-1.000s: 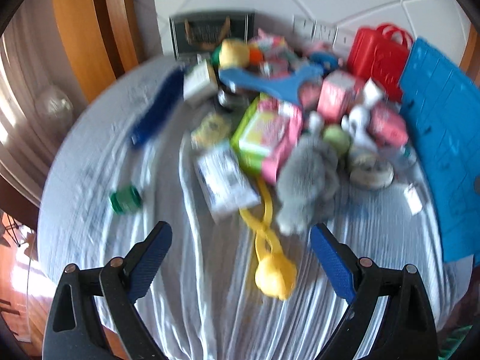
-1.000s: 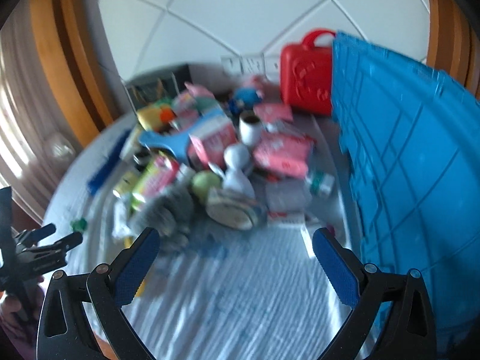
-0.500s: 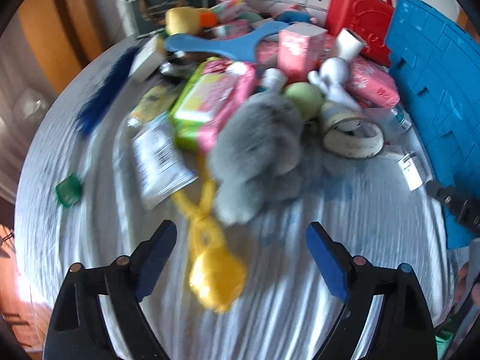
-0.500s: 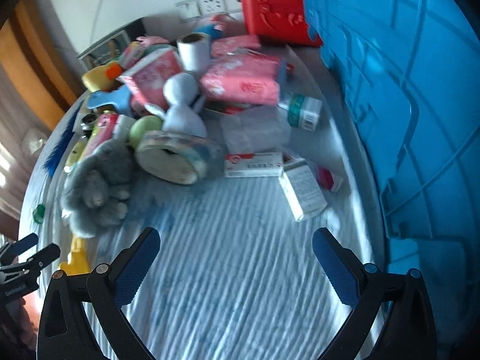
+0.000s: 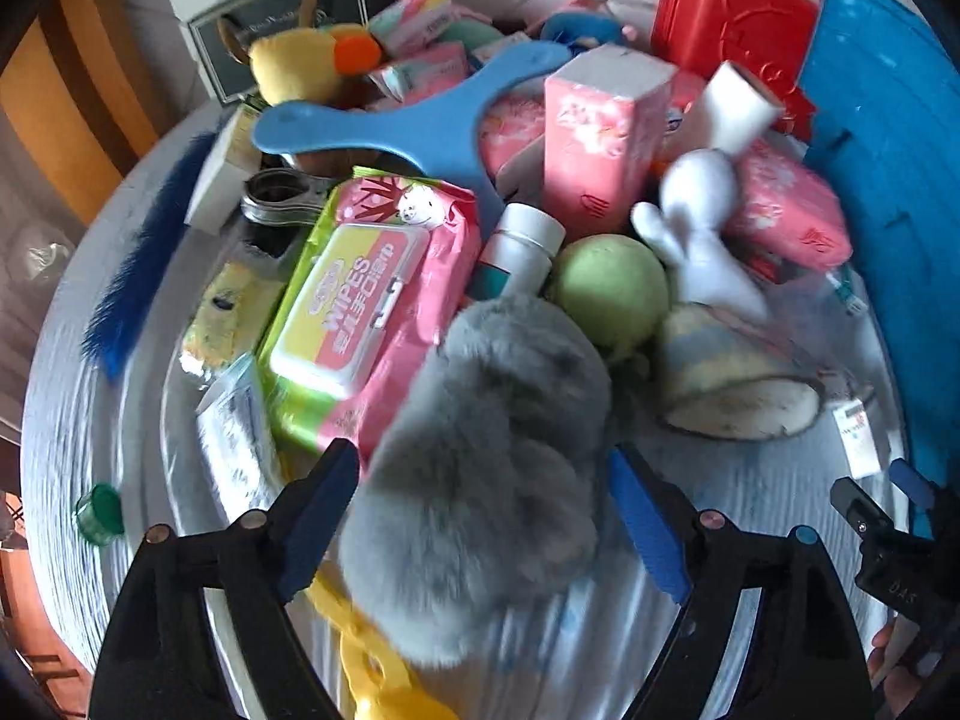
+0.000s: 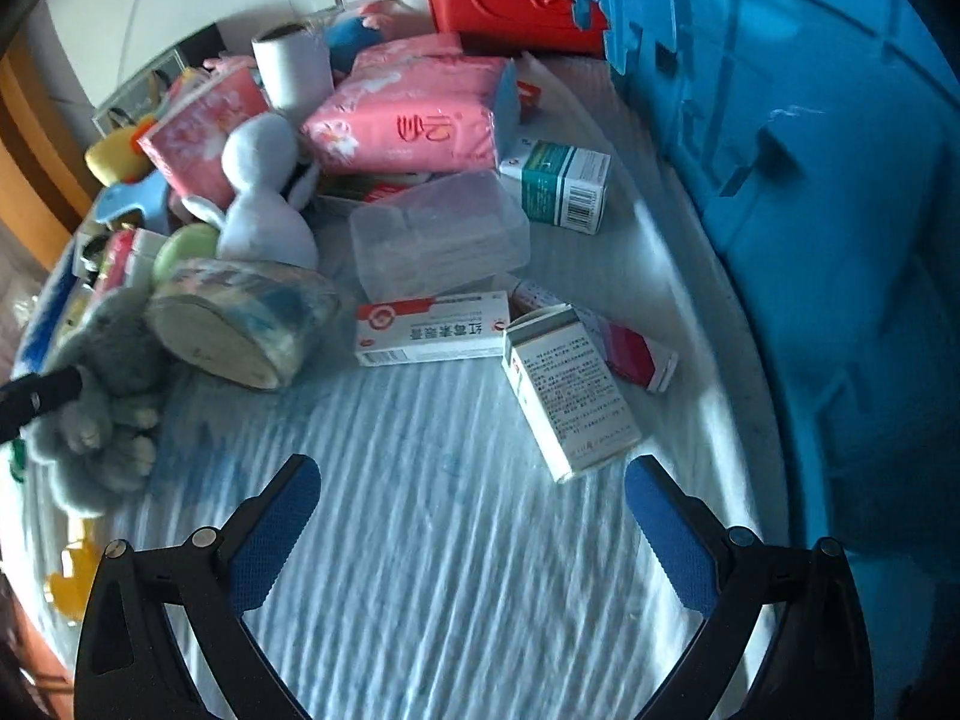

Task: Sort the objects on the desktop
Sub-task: 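Grasp the grey plush with the left tool while the right tool grasps a white medicine box, then lift the grey plush with the left tool while the right tool lifts the white box toward the bin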

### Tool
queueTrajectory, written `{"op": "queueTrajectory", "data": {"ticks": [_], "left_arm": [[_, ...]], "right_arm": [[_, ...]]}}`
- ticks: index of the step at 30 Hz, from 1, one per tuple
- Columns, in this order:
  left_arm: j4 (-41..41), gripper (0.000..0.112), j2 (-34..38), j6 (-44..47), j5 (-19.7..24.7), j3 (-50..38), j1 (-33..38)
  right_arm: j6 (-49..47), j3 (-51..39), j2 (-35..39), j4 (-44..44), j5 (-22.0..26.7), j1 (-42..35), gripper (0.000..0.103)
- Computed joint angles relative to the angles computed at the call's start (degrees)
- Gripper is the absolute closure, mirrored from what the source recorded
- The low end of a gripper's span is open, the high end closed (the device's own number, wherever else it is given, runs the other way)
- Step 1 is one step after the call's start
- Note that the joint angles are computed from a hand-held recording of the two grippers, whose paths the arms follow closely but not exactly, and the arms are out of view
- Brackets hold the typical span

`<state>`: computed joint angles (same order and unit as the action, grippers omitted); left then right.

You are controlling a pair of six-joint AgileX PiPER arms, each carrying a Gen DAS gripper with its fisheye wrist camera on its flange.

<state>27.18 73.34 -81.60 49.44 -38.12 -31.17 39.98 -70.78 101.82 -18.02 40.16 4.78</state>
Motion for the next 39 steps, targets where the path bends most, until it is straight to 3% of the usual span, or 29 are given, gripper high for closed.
{"op": "queueTrajectory", "data": {"ticks": [4,7,10,11,12,14,18,22,23,26,31,35,39], "left_arm": [[-7.85,0.03,4.36,12.19,-7.86,-0.02,7.98],[-13.55,0.053,8.11,17.52,-11.47,0.74,11.54],[-12.24,0.064,6.69,14.98,-12.95,3.65,11.51],[-12.19,0.065,5.05,14.46,-12.99,4.76,11.46],[-12.18,0.067,3.71,13.95,-12.61,5.5,11.16],[-11.7,0.069,1.57,12.11,-11.9,6.65,9.66],[-11.57,0.069,0.46,10.44,-11.56,7.47,7.12],[-10.42,0.069,0.39,9.26,-10.61,7.17,6.5],[-9.97,0.07,-0.18,8.58,-10.04,7.21,5.94],[-8.78,0.072,-2.42,5.99,-7.79,7.29,3.36],[-5.73,0.073,-8.56,-1.54,-0.93,6.85,-3.68],[-0.91,0.073,-13.46,-11.83,9.77,4.23,-14.68],[3.66,0.074,-13.58,-22.29,19.78,-0.82,-25.69]], "right_arm": [[4.63,-2.65,3.02,-3.1,0.83,0.0,0.0],[7.24,-4.92,5.92,-4.69,1.76,-0.73,0.0],[6.48,-4.64,6.76,-3.21,-0.59,-2.04,0.0],[5.74,-4.43,6.68,-2.63,-0.97,-2.06,0.008],[5.92,-4.15,6.43,-3.0,-1.02,-1.73,0.026],[6.57,-3.38,5.56,-4.0,-0.77,-0.69,0.045],[1.42,-1.34,3.45,2.61,-3.74,-1.73,0.048],[1.62,-2.83,3.92,2.92,-2.57,-2.2,0.048],[1.59,-3.4,4.03,3.37,-2.14,-2.53,0.049],[2.99,-5.6,5.03,1.67,1.04,-2.0,0.072],[4.57,-5.91,3.3,0.99,3.86,0.38,0.073],[6.98,-5.27,-0.16,0.09,5.73,3.63,0.073],[7.19,-4.87,-3.37,-2.13,5.03,5.52,0.073]]}}
